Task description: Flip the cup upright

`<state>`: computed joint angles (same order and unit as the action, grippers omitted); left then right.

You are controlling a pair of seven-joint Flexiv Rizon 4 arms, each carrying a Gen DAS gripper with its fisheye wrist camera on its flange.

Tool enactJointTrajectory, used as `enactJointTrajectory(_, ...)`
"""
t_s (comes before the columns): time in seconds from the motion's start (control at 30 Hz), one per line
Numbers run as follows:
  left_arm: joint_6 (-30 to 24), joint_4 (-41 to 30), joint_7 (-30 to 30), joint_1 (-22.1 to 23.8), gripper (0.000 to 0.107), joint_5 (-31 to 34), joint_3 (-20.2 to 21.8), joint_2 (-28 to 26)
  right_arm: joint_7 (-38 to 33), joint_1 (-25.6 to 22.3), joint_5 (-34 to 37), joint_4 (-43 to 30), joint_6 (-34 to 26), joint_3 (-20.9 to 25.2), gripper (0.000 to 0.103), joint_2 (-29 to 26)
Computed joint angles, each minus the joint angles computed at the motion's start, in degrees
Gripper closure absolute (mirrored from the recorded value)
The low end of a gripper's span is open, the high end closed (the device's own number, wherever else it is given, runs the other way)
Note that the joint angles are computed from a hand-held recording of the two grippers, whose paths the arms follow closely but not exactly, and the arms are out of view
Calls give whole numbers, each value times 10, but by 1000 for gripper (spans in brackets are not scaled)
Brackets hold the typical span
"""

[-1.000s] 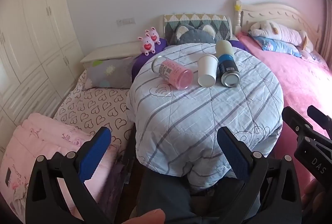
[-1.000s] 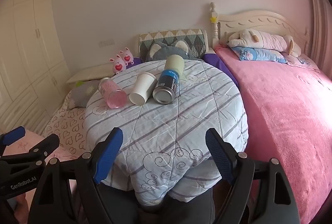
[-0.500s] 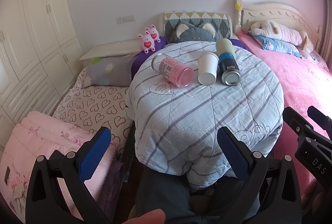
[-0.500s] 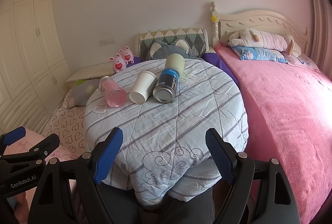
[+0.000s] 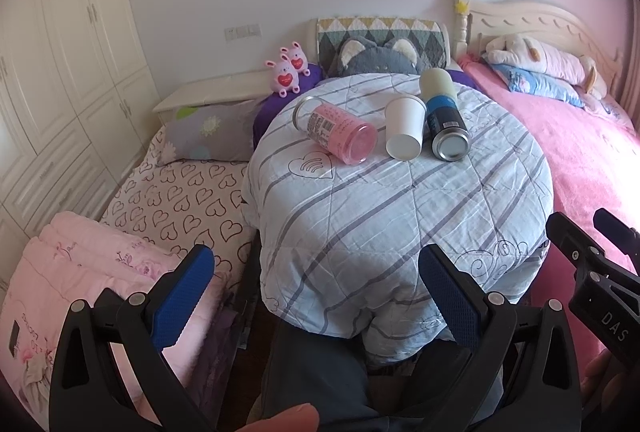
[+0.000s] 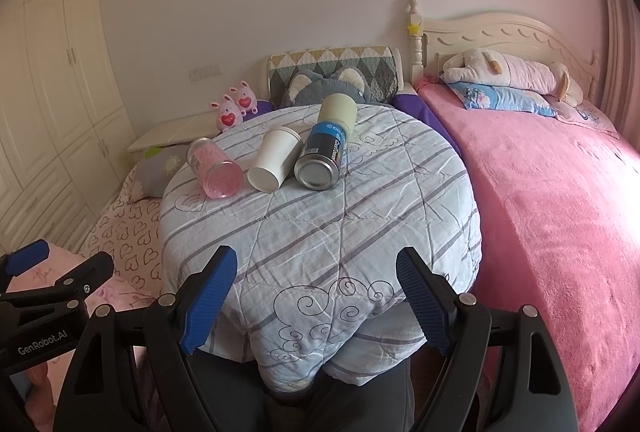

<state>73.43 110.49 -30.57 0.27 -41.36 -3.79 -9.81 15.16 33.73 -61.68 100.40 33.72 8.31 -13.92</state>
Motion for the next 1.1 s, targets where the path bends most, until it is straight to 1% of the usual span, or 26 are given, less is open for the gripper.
enactJointTrajectory(0.13,-7,-15,-19,0,4,22,3,-12,-10,-2,6,-6,7,-2,20,-8)
enactJointTrajectory(0.33,-25,-54,-64,4,4,73,7,-40,-34,-6,18,-22,19,-11,20,-22)
enactJointTrajectory(0.53,-54,-116,-129,5,4,140,13,-83,-75,-14,44,-51,41,-25,20,-47)
enactJointTrajectory(0.67,-80,-172,-173,2,4,184,17,-119,-115,-22,72,-80,60,-37,20,-70)
enactJointTrajectory(0.8,-114,-251,-222,-6,4,227,22,-168,-161,-34,111,-115,82,-50,20,-97)
enactJointTrajectory(0.9,-143,-327,-261,-16,4,257,28,-215,-199,-47,145,-148,93,-63,20,-118)
enactJointTrajectory(1.03,-186,-441,-304,-29,4,287,31,-284,-258,-63,192,-213,86,-81,20,-160)
enactJointTrajectory(1.1,-219,-513,-327,-37,4,300,35,-325,-295,-73,222,-259,72,-88,20,-188)
